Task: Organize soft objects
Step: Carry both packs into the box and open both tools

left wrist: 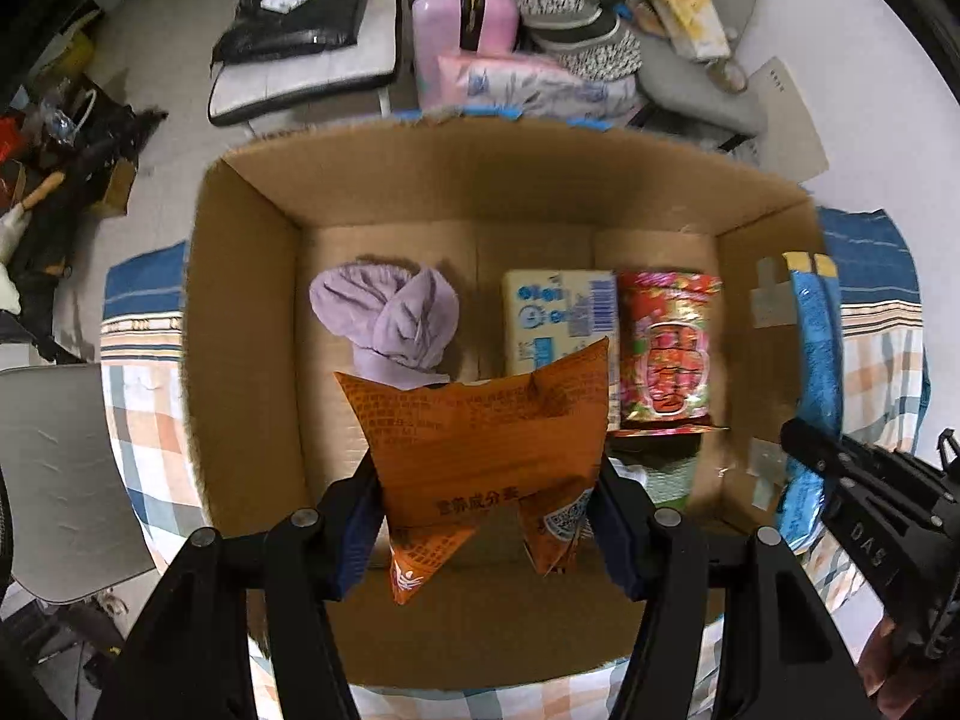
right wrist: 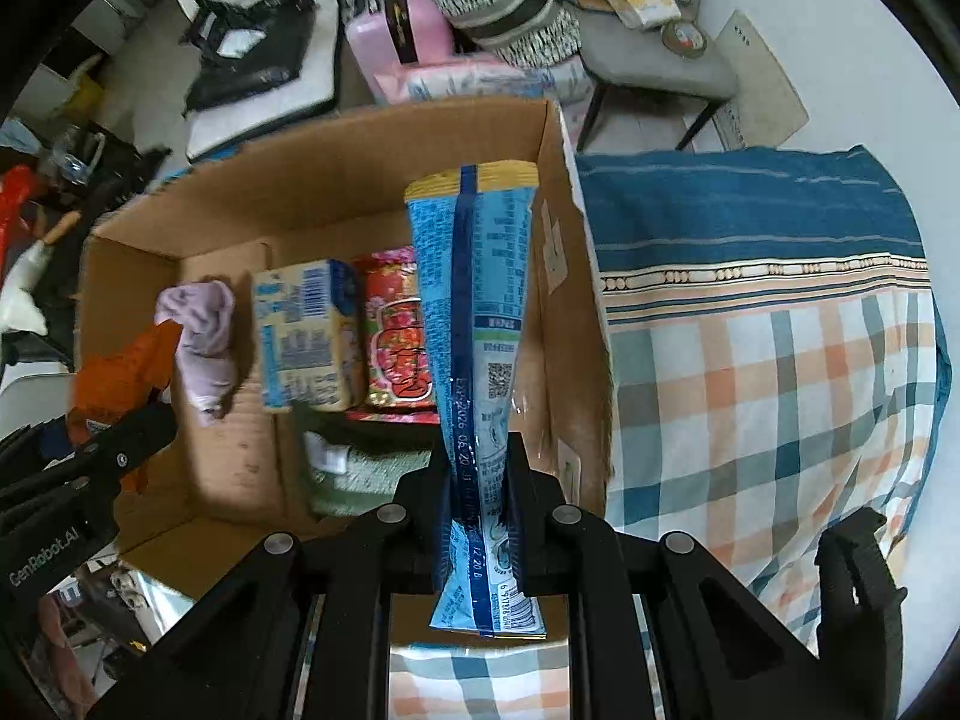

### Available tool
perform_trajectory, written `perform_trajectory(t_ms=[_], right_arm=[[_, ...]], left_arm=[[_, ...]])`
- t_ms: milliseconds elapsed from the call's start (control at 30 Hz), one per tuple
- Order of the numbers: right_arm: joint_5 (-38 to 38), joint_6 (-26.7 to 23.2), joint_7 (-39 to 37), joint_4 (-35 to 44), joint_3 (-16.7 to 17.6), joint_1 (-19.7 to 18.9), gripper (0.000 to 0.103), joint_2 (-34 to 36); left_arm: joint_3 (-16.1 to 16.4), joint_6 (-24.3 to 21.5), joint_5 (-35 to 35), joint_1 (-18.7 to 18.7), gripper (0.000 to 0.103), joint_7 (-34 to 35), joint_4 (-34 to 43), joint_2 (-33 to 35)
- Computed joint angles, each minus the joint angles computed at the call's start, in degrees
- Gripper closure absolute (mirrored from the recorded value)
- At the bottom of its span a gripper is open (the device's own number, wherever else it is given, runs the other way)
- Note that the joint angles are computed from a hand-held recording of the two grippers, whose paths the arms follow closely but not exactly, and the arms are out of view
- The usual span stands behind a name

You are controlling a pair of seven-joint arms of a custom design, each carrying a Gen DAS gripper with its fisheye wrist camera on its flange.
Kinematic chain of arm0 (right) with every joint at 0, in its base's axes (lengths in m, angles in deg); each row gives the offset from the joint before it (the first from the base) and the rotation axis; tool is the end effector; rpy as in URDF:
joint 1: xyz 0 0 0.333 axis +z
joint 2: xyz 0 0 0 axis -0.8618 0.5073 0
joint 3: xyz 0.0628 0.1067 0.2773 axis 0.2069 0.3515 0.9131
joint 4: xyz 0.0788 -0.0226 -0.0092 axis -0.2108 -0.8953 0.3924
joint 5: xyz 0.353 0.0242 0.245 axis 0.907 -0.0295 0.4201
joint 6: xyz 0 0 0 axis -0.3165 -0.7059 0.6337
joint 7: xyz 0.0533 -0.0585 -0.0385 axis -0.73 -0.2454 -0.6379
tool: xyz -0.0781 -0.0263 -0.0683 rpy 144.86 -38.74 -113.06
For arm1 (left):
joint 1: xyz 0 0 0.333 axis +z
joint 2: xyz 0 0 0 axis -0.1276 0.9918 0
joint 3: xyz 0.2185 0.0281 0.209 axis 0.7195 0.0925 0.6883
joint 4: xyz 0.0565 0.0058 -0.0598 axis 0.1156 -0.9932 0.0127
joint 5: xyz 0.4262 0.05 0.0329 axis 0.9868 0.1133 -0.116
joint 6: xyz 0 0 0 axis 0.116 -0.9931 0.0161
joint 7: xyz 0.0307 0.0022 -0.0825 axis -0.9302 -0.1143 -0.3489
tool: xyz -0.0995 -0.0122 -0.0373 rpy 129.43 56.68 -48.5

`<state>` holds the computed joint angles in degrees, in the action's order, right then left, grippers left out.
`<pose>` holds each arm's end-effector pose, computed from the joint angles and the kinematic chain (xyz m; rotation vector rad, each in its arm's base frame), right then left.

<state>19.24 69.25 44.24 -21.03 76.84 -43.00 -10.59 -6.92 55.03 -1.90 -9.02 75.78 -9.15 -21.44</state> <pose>0.6287 0.2157 0.5842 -1.6911 2.6110 0.0213 0.6918 -0.0973 0.5887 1.7295 -2.5118 0.0672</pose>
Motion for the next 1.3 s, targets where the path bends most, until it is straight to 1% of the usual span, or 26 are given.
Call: perform_trajectory(t_ms=[200, 333, 400, 467, 500, 533, 633, 700, 733, 767, 800, 833, 867, 900, 1067, 1133, 1167, 1200, 1233, 1267, 1300], right_arm=[[-0.6, -2.7, -0.6, 3.8, -0.4, -0.1, 0.087, 4.1], [-0.1, -3.4, -1.0, 4.3, -0.6, -0.4, 0.087, 5.3], [0.3, -3.7, -1.4, 4.5, -0.6, -0.6, 0.085, 5.8], [1.6, -3.8, -1.8, 4.0, -0.5, -0.9, 0.083, 5.8], [1.9, -3.9, -2.0, 3.8, -0.5, -0.9, 0.078, 5.7], [1.9, -4.1, -2.1, 3.5, -0.5, -0.9, 0.071, 5.7], [2.5, -3.5, -1.7, 2.1, -0.5, -1.1, 0.066, 4.7], [2.8, -3.6, -1.6, 1.7, -0.6, -1.2, 0.063, 4.4], [2.6, -3.6, -1.6, 1.4, -0.6, -1.2, 0.062, 4.1], [2.4, -3.7, -1.7, 1.1, -0.5, -1.1, 0.061, 3.8], [2.4, -4.0, -1.8, 1.4, -0.5, -1.2, 0.059, 3.8], [2.5, -3.9, -2.0, 1.1, -0.5, -1.2, 0.056, 3.5], [2.5, -4.1, -2.1, 1.5, -0.5, -1.2, 0.053, 3.7], [2.2, -4.2, -2.1, 1.5, -0.4, -1.1, 0.048, 3.5], [1.7, -3.9, -2.5, 1.5, -0.3, -0.8, 0.039, 3.1], [1.8, -3.7, -2.8, 1.3, -0.2, -0.7, 0.033, 2.9], [1.9, -3.5, -2.9, 1.1, -0.1, -0.6, 0.031, 2.7], [2.2, -3.4, -3.0, 1.0, 0.0, -0.6, 0.027, 2.6], [2.2, -3.4, -3.2, 0.9, 0.1, -0.5, 0.024, 2.4], [1.8, -3.5, -3.4, 1.0, 0.1, -0.2, 0.023, 2.4], [1.2, -3.8, -3.7, 1.3, 0.2, 0.1, 0.020, 2.4]], left_arm=[[0.1, -2.2, 0.9, -0.5, 0.044, -0.5, 2.4, 3.0], [0.1, -2.8, 1.5, -0.7, 0.042, 0.1, 2.5, 3.5], [0.0, -4.0, 1.2, -0.8, 0.040, -0.4, 3.4, 4.1], [0.1, -5.6, 0.8, -0.7, 0.039, -1.1, 6.0, 5.7], [0.0, -6.2, 0.5, -0.6, 0.039, -1.4, 6.5, 5.9], [0.0, -6.5, 0.5, -0.6, 0.039, -1.6, 6.8, 6.1], [0.1, -6.1, 1.0, -0.7, 0.038, -1.9, 6.4, 5.7], [0.1, -6.6, 1.1, -0.7, 0.035, -1.6, 6.4, 5.7], [0.2, -6.7, 1.4, -0.7, 0.028, -1.7, 6.6, 5.7], [0.3, -6.3, 1.7, -0.8, 0.021, -1.7, 6.1, 5.3], [0.2, -5.7, 1.6, -0.6, 0.019, -1.6, 5.1, 4.6], [0.2, -5.1, 1.7, -0.6, 0.015, -1.5, 4.1, 3.9], [0.3, -4.7, 2.1, -0.7, 0.013, -1.2, 3.4, 3.3], [0.3, -4.4, 2.3, -0.7, 0.013, -1.0, 2.9, 2.9], [0.4, -0.8, 3.0, -0.7, 0.013, -0.5, -1.5, -0.5], [0.5, 1.1, 3.3, -0.6, 0.012, -0.5, -3.8, -2.1], [0.6, 2.1, 3.4, -0.5, 0.010, -0.4, -5.0, -3.0], [0.7, 3.3, 3.6, -0.4, 0.007, -0.4, -6.7, -4.2], [0.7, 4.1, 3.6, -0.2, 0.002, -0.4, -7.9, -5.1], [0.8, 5.1, 3.4, 0.0, 0.002, -0.3, -9.4, -6.2], [0.8, 6.3, 3.3, 0.2, 0.002, -0.4, -11.1, -7.5]])
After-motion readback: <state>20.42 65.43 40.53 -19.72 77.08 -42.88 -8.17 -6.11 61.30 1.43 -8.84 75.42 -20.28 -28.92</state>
